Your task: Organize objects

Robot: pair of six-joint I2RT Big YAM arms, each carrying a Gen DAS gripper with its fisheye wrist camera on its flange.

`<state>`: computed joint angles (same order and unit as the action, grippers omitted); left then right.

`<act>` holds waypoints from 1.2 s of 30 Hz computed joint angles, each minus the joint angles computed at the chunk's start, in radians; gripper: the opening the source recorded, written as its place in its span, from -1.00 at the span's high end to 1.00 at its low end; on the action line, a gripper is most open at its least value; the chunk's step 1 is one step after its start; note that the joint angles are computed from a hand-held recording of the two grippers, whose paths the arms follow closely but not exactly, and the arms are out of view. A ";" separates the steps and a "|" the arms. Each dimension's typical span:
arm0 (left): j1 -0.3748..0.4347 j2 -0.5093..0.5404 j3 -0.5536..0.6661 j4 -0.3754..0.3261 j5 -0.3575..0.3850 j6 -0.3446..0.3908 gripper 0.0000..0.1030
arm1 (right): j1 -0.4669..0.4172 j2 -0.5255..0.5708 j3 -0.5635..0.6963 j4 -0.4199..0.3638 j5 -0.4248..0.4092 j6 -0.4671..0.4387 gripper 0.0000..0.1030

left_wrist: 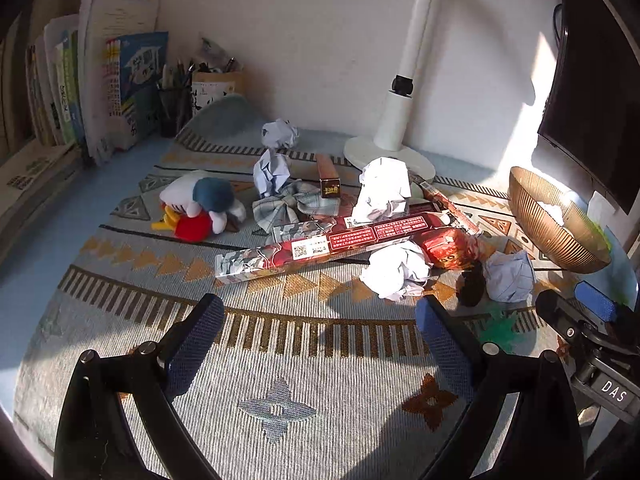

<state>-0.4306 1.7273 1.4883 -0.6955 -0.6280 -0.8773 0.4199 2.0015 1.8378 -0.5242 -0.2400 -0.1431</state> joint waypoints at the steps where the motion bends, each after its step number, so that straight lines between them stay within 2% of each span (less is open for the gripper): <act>1: 0.003 -0.005 -0.010 0.020 0.012 0.010 -0.88 | 0.005 0.011 0.019 -0.026 0.010 -0.011 -0.77; 3: 0.004 -0.009 -0.024 0.047 0.023 0.029 -0.88 | 0.010 0.018 0.030 -0.043 0.022 -0.030 -0.77; 6: 0.018 0.005 -0.016 0.045 0.106 0.054 -0.88 | 0.016 0.014 0.017 -0.033 0.033 -0.045 -0.78; 11: 0.029 0.040 0.033 -0.025 0.178 0.050 -0.88 | 0.021 0.004 -0.003 -0.013 0.051 -0.050 -0.91; 17: 0.031 0.030 0.013 0.000 0.198 0.044 -0.88 | 0.022 0.030 0.044 -0.072 0.051 -0.053 -0.95; 25: 0.045 0.017 -0.012 0.031 0.249 0.014 -0.88 | 0.021 0.031 0.048 -0.077 0.049 -0.048 -0.95; 36: 0.049 0.012 -0.021 0.040 0.255 -0.011 -0.88 | 0.021 0.036 0.057 -0.091 0.043 -0.043 -0.95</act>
